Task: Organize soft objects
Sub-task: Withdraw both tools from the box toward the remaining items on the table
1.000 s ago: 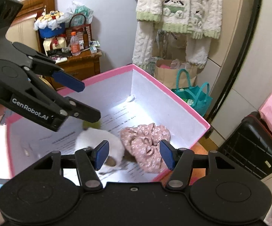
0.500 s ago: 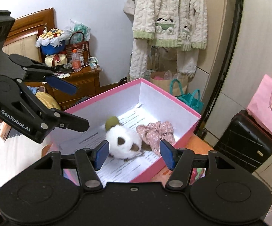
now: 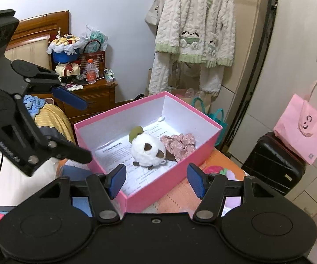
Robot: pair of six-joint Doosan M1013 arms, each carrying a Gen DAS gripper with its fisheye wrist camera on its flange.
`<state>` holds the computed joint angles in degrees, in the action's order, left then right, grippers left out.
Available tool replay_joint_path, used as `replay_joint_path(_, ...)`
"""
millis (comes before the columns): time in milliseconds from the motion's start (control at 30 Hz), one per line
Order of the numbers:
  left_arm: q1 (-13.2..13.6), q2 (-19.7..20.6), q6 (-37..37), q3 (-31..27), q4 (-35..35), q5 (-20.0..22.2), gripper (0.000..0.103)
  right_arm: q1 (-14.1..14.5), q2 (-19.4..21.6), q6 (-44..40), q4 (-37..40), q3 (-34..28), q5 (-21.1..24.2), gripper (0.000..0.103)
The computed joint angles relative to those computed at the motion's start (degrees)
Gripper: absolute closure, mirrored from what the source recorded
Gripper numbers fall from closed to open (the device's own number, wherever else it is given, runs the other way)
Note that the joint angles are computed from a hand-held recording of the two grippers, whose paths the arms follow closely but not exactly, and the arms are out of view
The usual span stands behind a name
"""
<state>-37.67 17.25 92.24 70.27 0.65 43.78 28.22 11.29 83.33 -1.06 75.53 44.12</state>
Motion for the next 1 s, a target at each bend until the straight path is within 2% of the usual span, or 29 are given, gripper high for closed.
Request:
replay_joint_path(200,-1.7,-0.7,2.5,1.0,-1.6,0.8,0.008,-0.2,-4.3,0.9,-0.6,5.8,-3.5,0.036)
replay_joint_path(300,-3.4,-0.5,1.9,1.3,1.5,0.8,0.008,-0.6,-6.8,1.6,-0.7,9.2,-5.8,0.034)
replay_joint_path(433,-5.1,0.2,3.1,1.1,3.1,0.8,0.008,-1.9,-10.7,3.0,0.8,15.6,-13.4,0.028)
replay_joint_path(533,-5.6,1.1,4.9,0.6,0.8,0.5,0.008,-3.1,-12.2,6.1,0.9,18.5,-16.1,0.028)
replay_joint_path(733,-6.0,3.1,5.9,0.1,-3.4,-3.6,0.008,-5.3,-12.9,10.4,-0.8,21.2,-18.1,0.028)
replay_joint_path(1000,-7.2,6.4,4.6,-0.8,-3.0,-8.3,0.008,-8.9,-12.0,1.3,10.6,22.8,-19.5,0.028)
